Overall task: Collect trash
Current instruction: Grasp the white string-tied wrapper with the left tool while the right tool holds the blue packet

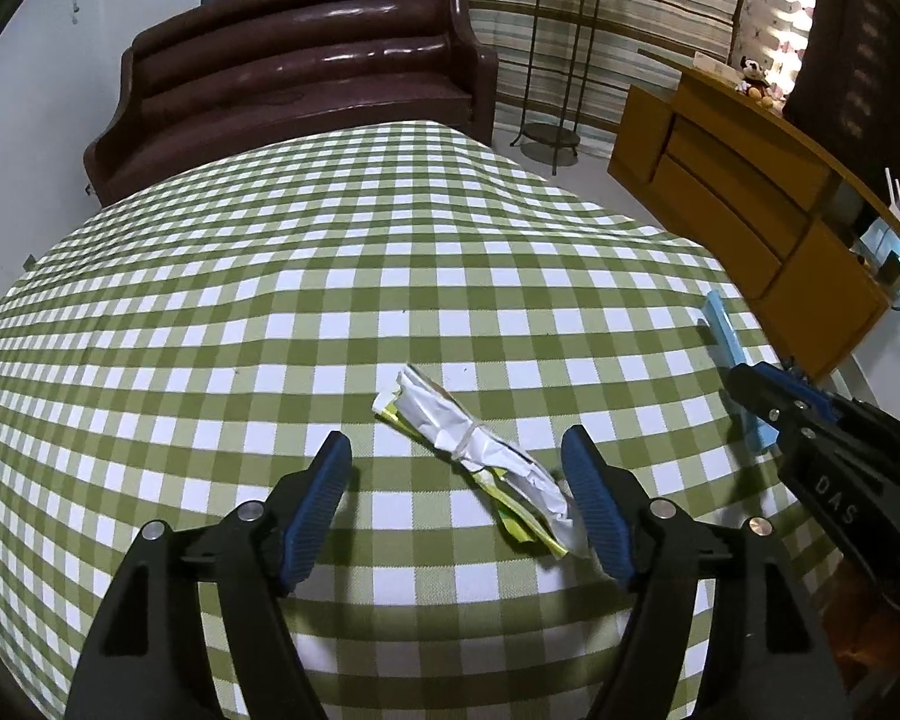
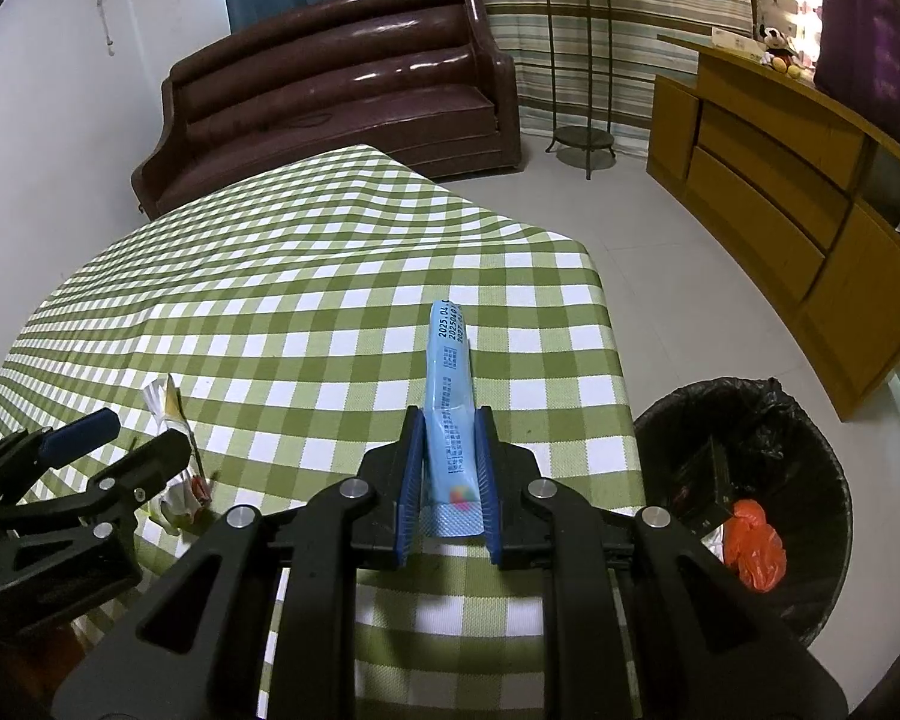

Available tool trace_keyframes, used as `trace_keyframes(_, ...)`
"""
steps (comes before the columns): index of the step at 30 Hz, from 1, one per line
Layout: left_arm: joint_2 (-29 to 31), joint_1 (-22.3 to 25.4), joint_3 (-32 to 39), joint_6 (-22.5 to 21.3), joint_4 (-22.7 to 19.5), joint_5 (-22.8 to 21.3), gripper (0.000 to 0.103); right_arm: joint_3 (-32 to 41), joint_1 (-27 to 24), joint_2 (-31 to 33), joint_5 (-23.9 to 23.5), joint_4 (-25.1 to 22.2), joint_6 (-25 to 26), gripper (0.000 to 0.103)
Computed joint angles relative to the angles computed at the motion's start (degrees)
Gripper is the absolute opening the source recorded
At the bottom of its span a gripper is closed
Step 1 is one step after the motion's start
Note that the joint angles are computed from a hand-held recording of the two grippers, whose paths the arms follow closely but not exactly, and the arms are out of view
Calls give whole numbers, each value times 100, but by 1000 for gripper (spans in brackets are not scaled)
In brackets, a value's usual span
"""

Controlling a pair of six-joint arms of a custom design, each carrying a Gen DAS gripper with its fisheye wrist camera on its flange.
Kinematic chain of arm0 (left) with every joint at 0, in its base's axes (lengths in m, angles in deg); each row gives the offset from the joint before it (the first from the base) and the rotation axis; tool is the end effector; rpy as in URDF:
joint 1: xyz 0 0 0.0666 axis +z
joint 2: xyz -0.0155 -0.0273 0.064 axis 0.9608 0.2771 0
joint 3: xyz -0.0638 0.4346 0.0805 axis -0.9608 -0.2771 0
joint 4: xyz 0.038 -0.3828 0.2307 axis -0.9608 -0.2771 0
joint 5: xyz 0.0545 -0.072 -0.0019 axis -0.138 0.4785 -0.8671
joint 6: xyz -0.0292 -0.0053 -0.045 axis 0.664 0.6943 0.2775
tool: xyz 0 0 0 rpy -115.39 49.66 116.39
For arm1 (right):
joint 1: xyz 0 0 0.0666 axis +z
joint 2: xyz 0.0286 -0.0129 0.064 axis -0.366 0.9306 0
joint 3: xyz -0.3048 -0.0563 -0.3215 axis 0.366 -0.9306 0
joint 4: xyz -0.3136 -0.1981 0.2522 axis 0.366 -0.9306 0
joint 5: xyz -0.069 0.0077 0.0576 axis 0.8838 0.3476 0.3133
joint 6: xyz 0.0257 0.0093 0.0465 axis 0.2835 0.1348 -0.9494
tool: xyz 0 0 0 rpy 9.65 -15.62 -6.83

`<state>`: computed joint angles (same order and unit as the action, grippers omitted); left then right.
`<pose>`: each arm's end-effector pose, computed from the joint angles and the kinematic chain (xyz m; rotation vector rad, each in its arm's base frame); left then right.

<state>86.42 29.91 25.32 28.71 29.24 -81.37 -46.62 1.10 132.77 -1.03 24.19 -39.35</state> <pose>0.3771 -0.3438 0.2567 -0.0687 2.4918 -0.0106 0.4011 0.1661 0.2437 -0.2164 2.3990 0.2794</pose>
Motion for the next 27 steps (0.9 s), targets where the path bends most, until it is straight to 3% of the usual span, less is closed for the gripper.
trace_keyframes(7, 86, -58, 27, 368, -324, -30, 73, -30, -3, -58, -53, 2, 11, 17)
trace_keyframes(20, -174, -77, -245, 457, -238, -30, 73, -34, 50, -84, -30, -19, -39, 17)
trace_keyframes(27, -245, -114, -292, 319, -136, 72, 57, -26, 75, -94, -19, -39, -55, 17)
